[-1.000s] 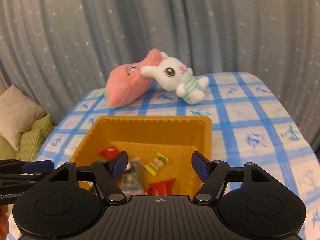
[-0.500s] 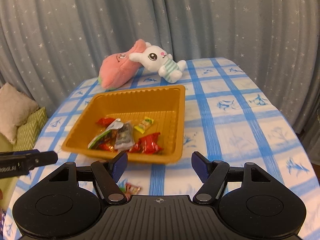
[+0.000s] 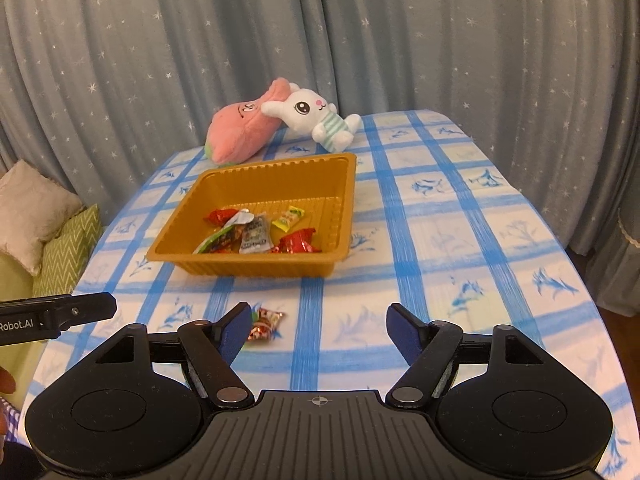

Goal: Organize snacks
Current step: 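Withdraw both tools from the tray toward the last wrapped candies, then grasp the red-wrapped candy with the right tool while the left tool lowers to the green candy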

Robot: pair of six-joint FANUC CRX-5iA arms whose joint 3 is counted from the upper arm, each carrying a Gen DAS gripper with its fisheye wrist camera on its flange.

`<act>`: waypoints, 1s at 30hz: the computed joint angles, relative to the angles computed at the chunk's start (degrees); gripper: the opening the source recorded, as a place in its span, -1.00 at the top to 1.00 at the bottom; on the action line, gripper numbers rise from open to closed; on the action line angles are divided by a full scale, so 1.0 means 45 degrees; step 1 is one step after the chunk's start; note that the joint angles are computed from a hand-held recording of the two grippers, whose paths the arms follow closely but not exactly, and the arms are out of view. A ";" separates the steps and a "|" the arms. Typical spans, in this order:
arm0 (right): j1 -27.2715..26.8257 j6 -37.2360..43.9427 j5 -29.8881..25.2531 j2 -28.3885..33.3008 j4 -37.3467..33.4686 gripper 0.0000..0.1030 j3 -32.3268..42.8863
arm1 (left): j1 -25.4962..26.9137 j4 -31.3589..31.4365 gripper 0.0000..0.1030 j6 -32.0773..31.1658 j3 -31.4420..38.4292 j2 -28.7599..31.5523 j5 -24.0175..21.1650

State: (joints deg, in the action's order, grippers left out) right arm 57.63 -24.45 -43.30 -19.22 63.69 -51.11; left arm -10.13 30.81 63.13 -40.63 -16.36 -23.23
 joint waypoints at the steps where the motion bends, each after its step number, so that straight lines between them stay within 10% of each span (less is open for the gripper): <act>1: 0.0184 0.0030 -0.0200 -0.0090 -0.0151 -0.49 -0.0031 | 0.0013 -0.0044 -0.46 0.0065 -0.0068 -0.0097 -0.0082; 15: 0.1726 -0.0108 -0.1800 -0.0803 -0.1372 -0.51 -0.0387 | -0.0193 -0.1692 -0.46 0.1714 -0.0417 -0.0509 -0.0089; 30: 0.0929 -0.0219 -0.0467 0.0006 -0.1407 -0.51 -0.0254 | -0.0163 -0.2735 -0.47 0.2229 -0.0045 0.0383 0.0269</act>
